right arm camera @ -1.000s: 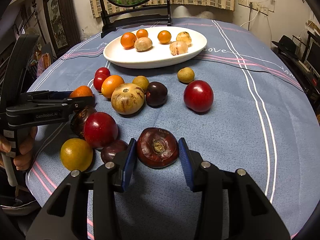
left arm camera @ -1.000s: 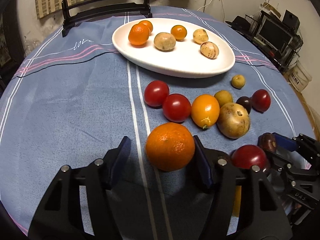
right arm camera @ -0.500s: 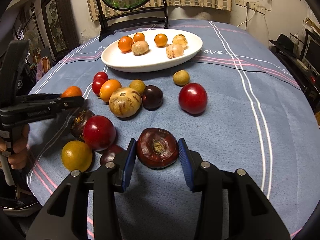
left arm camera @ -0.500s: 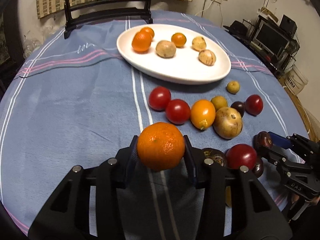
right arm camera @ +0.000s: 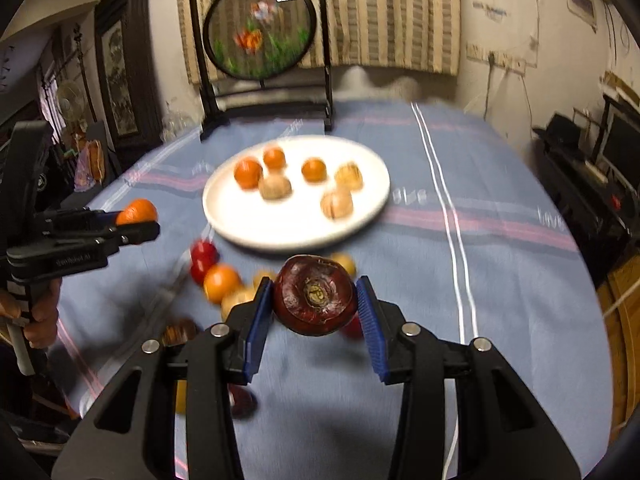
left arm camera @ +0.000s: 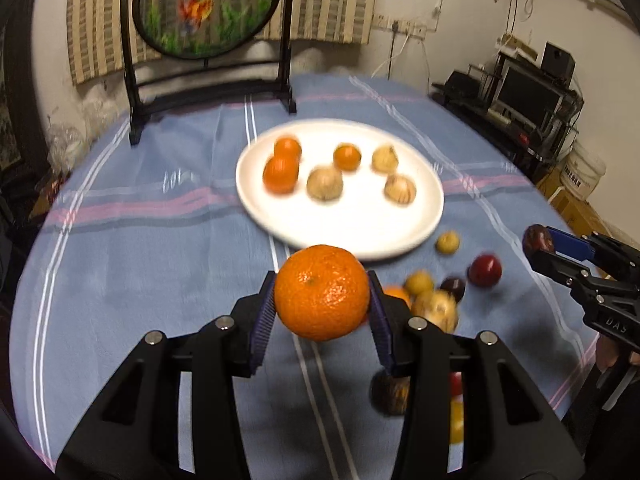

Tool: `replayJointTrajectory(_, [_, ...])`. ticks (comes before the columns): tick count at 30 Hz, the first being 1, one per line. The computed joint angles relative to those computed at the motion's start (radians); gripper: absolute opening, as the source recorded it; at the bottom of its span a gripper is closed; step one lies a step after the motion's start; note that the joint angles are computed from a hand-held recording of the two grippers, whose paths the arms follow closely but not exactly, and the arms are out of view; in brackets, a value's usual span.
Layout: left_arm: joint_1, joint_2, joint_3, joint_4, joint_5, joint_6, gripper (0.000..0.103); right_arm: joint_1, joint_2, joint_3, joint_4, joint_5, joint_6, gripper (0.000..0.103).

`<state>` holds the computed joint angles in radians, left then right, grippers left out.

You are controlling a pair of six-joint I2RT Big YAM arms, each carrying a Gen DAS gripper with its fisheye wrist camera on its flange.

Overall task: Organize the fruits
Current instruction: 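Carry both fruits onto the white plate and open both tools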

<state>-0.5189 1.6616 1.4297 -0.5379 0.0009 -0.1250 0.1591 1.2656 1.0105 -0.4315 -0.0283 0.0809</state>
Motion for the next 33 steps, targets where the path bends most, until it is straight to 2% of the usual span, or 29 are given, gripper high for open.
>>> replayJointTrajectory(4, [0.005,0.033,0.069,0.01,-0.006,0.014,0.044,0.0,0.067,0.091,0.024,0.008,-0.015,0.043])
replayJointTrajectory(7, [0.011,0.092,0.157,-0.019,0.0,0.007,0.044,-0.003,0.134,0.161,0.023,-0.004,-0.011,0.043])
replayJointTrajectory(11, [0.01,0.173,0.255,-0.063,-0.016,0.018,0.044,-0.005,0.27,0.294,-0.025,-0.034,-0.007,0.043])
replayJointTrajectory(16, [0.015,0.329,0.434,-0.199,-0.025,0.014,0.044,-0.004,0.419,0.442,-0.116,-0.02,0.002,0.043])
replayJointTrajectory(20, [0.027,0.397,0.509,-0.245,-0.023,0.007,0.044,-0.014,0.51,0.531,-0.176,-0.031,0.015,0.043])
replayJointTrajectory(28, [0.043,0.492,0.629,-0.32,-0.039,-0.007,0.044,-0.02,0.605,0.632,-0.252,-0.001,0.009,0.043])
replayJointTrajectory(33, [0.036,0.515,0.661,-0.339,-0.063,-0.002,0.045,-0.014,0.618,0.642,-0.236,0.034,-0.009,0.045])
